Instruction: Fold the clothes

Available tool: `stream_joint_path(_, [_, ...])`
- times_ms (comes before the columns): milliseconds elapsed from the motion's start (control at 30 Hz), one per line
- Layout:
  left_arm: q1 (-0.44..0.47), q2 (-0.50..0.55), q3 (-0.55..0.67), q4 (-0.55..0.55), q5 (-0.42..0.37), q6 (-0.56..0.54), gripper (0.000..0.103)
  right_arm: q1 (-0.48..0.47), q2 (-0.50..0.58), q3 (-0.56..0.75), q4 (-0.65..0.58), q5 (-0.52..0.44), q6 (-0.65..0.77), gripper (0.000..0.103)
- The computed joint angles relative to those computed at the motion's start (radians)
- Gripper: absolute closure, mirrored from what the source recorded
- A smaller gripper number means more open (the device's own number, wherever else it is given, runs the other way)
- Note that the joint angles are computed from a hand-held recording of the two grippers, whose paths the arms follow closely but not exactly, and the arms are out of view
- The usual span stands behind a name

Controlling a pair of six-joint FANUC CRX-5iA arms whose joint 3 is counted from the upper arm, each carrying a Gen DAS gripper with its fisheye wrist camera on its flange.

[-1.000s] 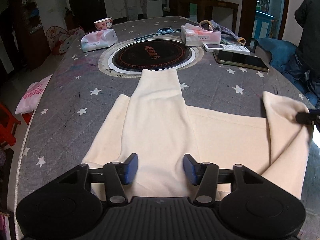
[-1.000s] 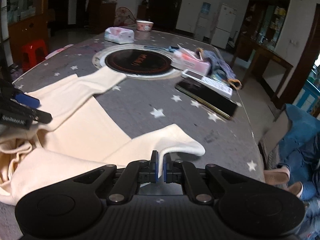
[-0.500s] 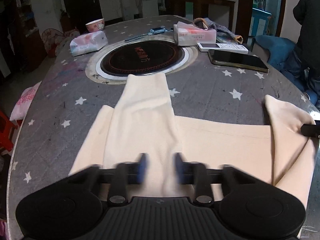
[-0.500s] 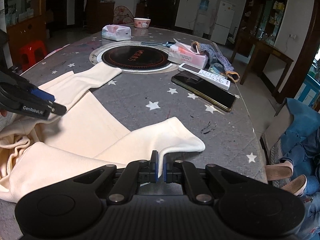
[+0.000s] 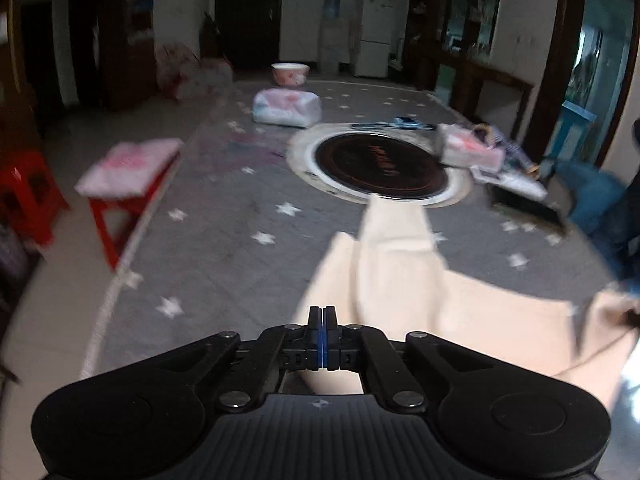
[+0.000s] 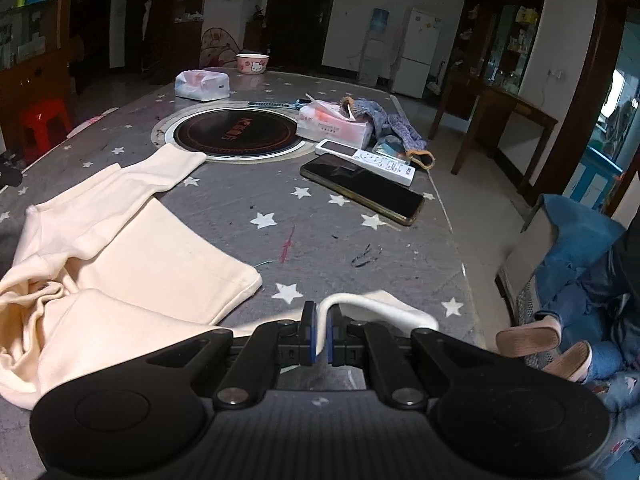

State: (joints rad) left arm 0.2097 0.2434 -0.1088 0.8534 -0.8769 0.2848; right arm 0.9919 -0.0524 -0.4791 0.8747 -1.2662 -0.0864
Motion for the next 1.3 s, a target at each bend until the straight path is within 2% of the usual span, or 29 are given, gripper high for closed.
stream_joint_path(100, [-0.026, -0.007, -0.008, -0.013, -0.001, -0.018, 0.100, 0.000, 0.011, 0.001, -0.008, -0.003, 0.009, 0.099])
stream_joint_path(133, [-0.038, -0.004, -0.003, -0.022, -0.012, -0.016, 0.095, 0.000, 0.011, -0.002, -0.013, 0.000, 0.007, 0.099])
stream_joint_path(200, [-0.070, -0.007, -0.010, -0.030, 0.003, -0.029, 0.080, -0.002, 0.005, -0.009, -0.023, 0.005, 0.001, 0.099])
stream_joint_path(267, [-0.105, -0.008, -0.020, -0.037, 0.035, -0.046, 0.044, -0.002, -0.001, -0.017, -0.031, 0.012, -0.002, 0.099])
stream_joint_path(300, [-0.125, -0.003, -0.018, -0.049, 0.054, -0.042, 0.042, -0.003, -0.003, -0.021, -0.034, 0.017, -0.002, 0.099])
stream_joint_path(533, [-0.240, 0.075, 0.055, -0.195, 0.170, 0.064, 0.045, -0.015, -0.014, -0.040, -0.040, 0.054, -0.005, 0.098])
stream_joint_path(567, [-0.246, 0.085, 0.062, -0.204, 0.180, 0.074, 0.054, -0.017, -0.015, -0.041, -0.039, 0.057, -0.005, 0.098])
stream_joint_path(600, [-0.247, 0.092, 0.064, -0.201, 0.187, 0.076, 0.055, -0.018, -0.016, -0.043, -0.039, 0.059, -0.006, 0.098])
stream_joint_path(633, [-0.248, 0.099, 0.067, -0.198, 0.194, 0.079, 0.064, -0.018, -0.017, -0.044, -0.038, 0.061, -0.006, 0.098])
stream_joint_path(667, [-0.249, 0.106, 0.069, -0.195, 0.201, 0.081, 0.078, -0.020, -0.017, -0.045, -0.036, 0.063, -0.007, 0.098])
stream_joint_path(767, [-0.239, 0.098, 0.057, -0.168, 0.209, 0.053, 0.098, -0.018, -0.021, -0.049, -0.034, 0.058, -0.013, 0.098])
stream_joint_path(867, [-0.220, 0.065, 0.013, -0.109, 0.252, 0.007, 0.098, -0.015, -0.024, -0.054, -0.032, 0.048, -0.024, 0.098])
stream_joint_path(967, [-0.179, 0.032, -0.021, -0.017, 0.250, -0.038, 0.099, -0.008, -0.031, -0.060, -0.032, 0.036, -0.041, 0.098])
stream_joint_path(1200, [-0.025, -0.058, -0.089, 0.153, 0.196, -0.129, 0.099, 0.024, -0.043, -0.064, -0.020, -0.025, -0.072, 0.098])
stream_joint_path(1300, [0.062, -0.094, -0.117, 0.166, 0.152, -0.138, 0.099, 0.045, -0.056, -0.070, -0.015, -0.061, -0.087, 0.098])
